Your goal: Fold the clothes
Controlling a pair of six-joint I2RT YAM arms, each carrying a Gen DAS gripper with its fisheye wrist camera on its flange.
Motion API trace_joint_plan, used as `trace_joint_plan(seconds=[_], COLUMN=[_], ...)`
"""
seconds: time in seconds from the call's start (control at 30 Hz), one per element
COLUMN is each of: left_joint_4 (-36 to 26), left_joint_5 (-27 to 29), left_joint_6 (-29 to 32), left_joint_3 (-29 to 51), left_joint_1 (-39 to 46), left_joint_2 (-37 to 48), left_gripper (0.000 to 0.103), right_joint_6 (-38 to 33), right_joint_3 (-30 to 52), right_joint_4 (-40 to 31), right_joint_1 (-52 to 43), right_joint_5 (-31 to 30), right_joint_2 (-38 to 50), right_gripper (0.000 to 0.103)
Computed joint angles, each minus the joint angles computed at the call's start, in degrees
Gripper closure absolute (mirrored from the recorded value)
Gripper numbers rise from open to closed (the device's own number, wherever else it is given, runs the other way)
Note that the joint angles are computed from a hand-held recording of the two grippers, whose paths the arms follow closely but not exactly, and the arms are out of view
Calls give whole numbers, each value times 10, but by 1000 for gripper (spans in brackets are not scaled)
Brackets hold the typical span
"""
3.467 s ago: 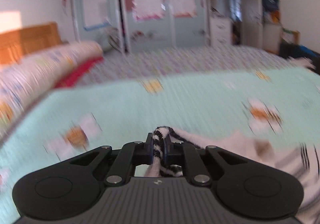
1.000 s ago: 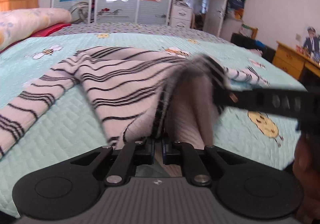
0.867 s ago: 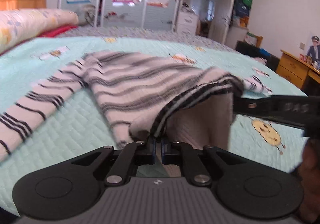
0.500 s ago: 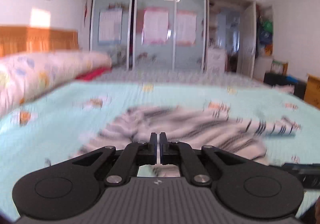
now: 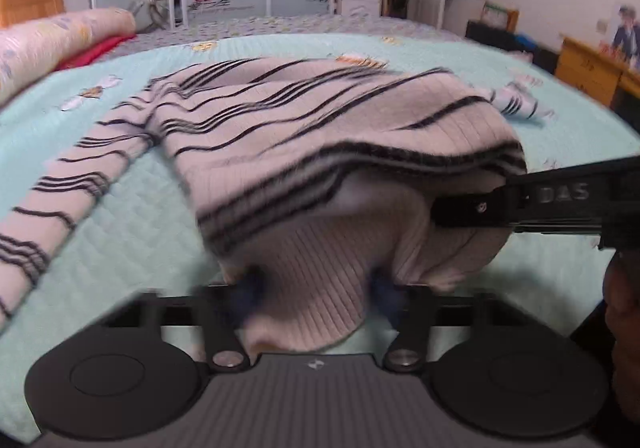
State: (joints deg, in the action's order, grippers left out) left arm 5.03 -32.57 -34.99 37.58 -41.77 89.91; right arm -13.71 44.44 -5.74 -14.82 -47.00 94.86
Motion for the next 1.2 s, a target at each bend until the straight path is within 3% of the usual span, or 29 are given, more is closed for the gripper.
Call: trace_joint_plan(seconds=[0.13,0.27,0.3,0.37,0.43,0.57,0.7,0.73,0.8,0.87,1.0,1.07,1.1,1.13,1.17,1.2], left_joint_4=[43,27,21,-13,-64,-147,-176,-186,-209,-233,-262,-242,-222,-200,-177,-155], left_joint_5=[-20,-114,-138,-170,-169,-121,-100,-102,-112,-124,-121,-89,-74,-62,-54,-51], left_joint_6=[14,46,54,39,-16,-136,-179,-187,-202,-217,-244,-237,-227,-216,-204,-191], left_joint_3=[-42,-48,-45,-36,-34,-37,-58,-63,-77,-84,-84,-86,-89,-90,-91,-92], left_joint_1=[-43,-116,-128,-130,-124,-103,-89,-87,-84,-84,-73,-57,-51,-48,-46,-47], left_joint_2=[-126,-272,-290,-298,-284,-221,-198,-204,-242,-272,-291,-277,-265,-250,-235,-221], left_gripper=[94,94,93,92,91,91,83,80,62,54,39,37,37,37,38,50], right_joint_6=[18,61,72,84,72,17,-55,-59,-64,-68,-59,-50,-58,-69,-84,-100], right_joint_3=[-32,-10,-1,14,16,47,71,73,83,101,142,154,152,148,134,121], right_joint_4=[44,32,28,28,21,-63,-127,-136,-160,-191,-233,-241,-242,-242,-229,-220], right_joint_1=[-60,-145,-162,-175,-174,-180,-190,-187,-181,-175,-137,-110,-97,-85,-73,-70], right_joint_5=[-52,-168,-194,-218,-185,-129,-82,-67,-49,-49,-41,-24,-14,-4,13,21], right_joint_2=[-84,-153,-162,-160,-146,-86,-41,-33,-13,12,59,85,92,96,85,72], right_gripper=[95,96,95,83,49,48,46,45,45,45,26,27,38,62,75,92])
